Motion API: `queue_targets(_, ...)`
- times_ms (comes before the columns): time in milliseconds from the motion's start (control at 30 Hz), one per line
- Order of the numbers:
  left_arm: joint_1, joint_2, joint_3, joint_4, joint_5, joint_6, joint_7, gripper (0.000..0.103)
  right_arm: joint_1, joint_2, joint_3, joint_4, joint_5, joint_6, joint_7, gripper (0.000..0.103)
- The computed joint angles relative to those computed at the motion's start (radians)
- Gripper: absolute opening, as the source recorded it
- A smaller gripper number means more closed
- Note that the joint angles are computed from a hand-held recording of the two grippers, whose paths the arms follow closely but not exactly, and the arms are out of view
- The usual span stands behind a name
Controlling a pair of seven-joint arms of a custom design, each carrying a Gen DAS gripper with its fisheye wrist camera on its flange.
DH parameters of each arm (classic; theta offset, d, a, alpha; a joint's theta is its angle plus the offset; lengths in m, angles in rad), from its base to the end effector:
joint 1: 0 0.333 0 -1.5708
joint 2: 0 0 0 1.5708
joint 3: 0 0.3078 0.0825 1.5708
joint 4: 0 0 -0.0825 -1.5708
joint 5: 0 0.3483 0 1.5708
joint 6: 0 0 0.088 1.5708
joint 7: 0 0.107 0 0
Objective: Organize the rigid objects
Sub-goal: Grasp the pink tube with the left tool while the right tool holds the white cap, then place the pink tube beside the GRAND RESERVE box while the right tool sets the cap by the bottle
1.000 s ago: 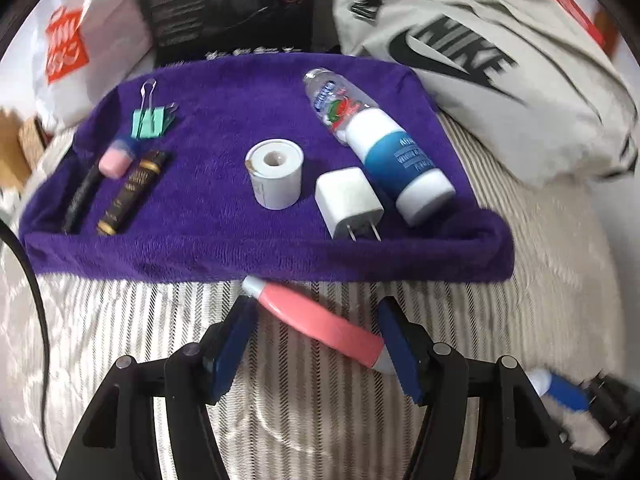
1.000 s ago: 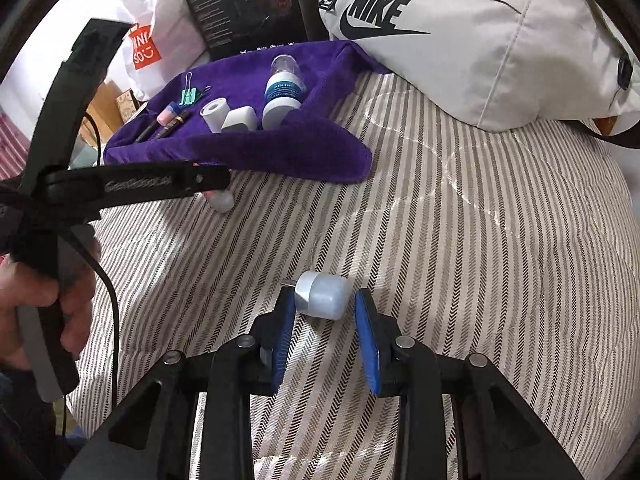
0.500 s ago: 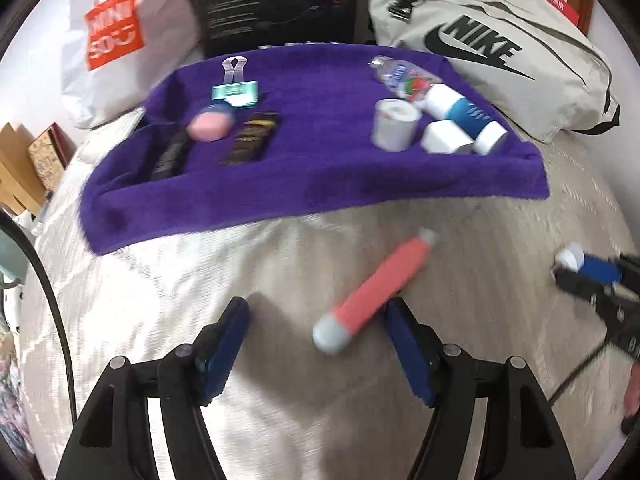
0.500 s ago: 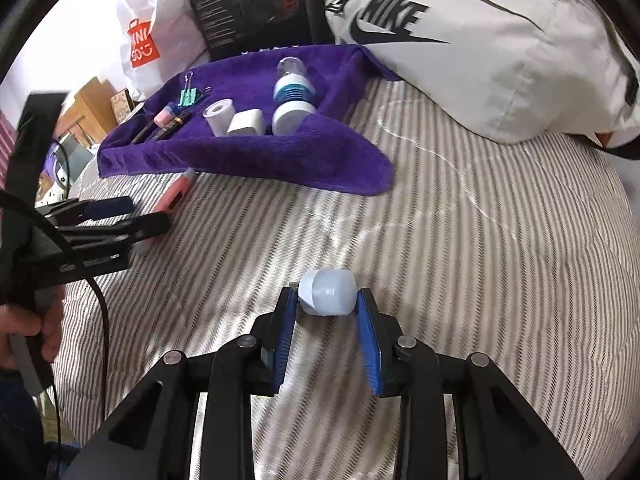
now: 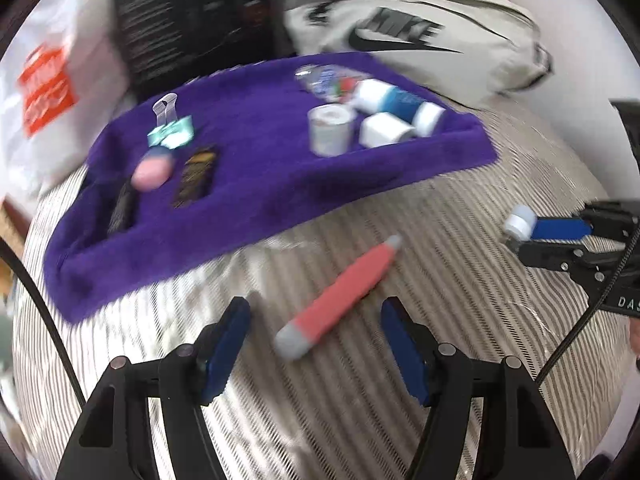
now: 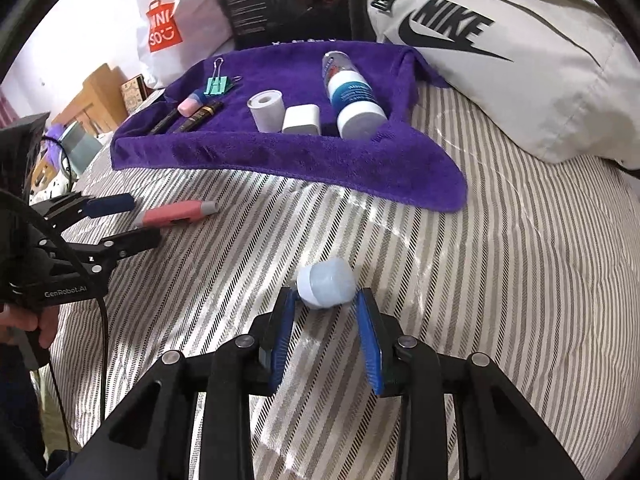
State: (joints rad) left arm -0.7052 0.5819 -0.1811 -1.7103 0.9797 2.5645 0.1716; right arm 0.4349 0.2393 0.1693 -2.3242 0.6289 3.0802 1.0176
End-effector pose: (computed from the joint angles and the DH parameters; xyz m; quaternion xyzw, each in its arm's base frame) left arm 0.4221 -0.5121 0.2987 -0.6019 0.7399 -0.2215 0.2029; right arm 0.4631 0.2598 0.3076 -0.8350 0.4821 -0.0808 0.2527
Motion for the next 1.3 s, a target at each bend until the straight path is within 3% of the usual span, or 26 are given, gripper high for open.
queue_targets(100,0.015,0.008,-0.016,0.012,-0.017,0.025,0.062,0.043,0.025,-0.012,-0.028,-0.022,-0.030,0.011,0.041,0.033)
queue_targets(133,0.016,0.008,-0.018,0.013,-0.021,0.034,0.077,0.030,0.021,-0.016,-0.024,-0.028,-0.024,0.014,0.044,0.033)
queue_targets(167,0.014,0.009,-0.018,0.016,-0.028,0.034,0.085,0.023,0.009,-0.019,-0.013,-0.032,-0.012,0.015,0.037,0.033)
queue_targets(233,0.004,0.021,-0.018,0.038,-0.038,0.018,0.113,0.016,-0.019,-0.022,0.015,-0.033,0.031,0.013,0.014,0.033)
queue_targets(300,-0.017,0.026,-0.008,0.052,-0.033,-0.011,0.115,0.016,-0.017,-0.020,0.014,-0.030,0.040,0.015,0.014,0.033)
queue_targets(433,-0.007,0.009,-0.006,0.023,-0.050,0.008,0.081,0.016,0.019,-0.005,-0.020,-0.012,-0.015,0.014,0.047,0.036)
queue_targets(567,-0.011,-0.002,-0.005,0.005,-0.041,0.007,0.057,0.016,0.082,0.009,-0.085,-0.001,-0.114,0.020,0.120,0.037)
queue_targets(700,-0.006,-0.001,-0.005,0.003,-0.034,0.021,0.037,0.016,0.061,0.027,-0.056,0.007,-0.121,0.052,0.105,0.037)
queue_targets(800,-0.008,-0.008,0.004,-0.011,-0.021,0.039,-0.004,0.016,0.099,0.031,-0.096,0.011,-0.150,0.055,0.136,0.035)
queue_targets(900,-0.008,-0.028,0.004,-0.037,-0.014,0.027,-0.031,0.016,0.071,0.026,-0.068,0.012,-0.140,0.040,0.124,0.035)
queue_targets(1067,0.009,-0.059,-0.008,-0.085,-0.001,0.017,-0.073,0.016,-0.025,-0.003,0.040,0.005,-0.029,0.028,0.025,0.035)
queue_targets(1200,0.016,-0.076,-0.008,-0.107,0.025,0.030,-0.116,0.016,0.015,0.016,0.000,0.023,-0.044,0.006,0.039,0.035)
queue_targets(1300,0.025,-0.102,-0.006,-0.138,0.052,0.051,-0.157,0.016,0.018,0.021,0.003,0.025,-0.038,0.008,0.038,0.035)
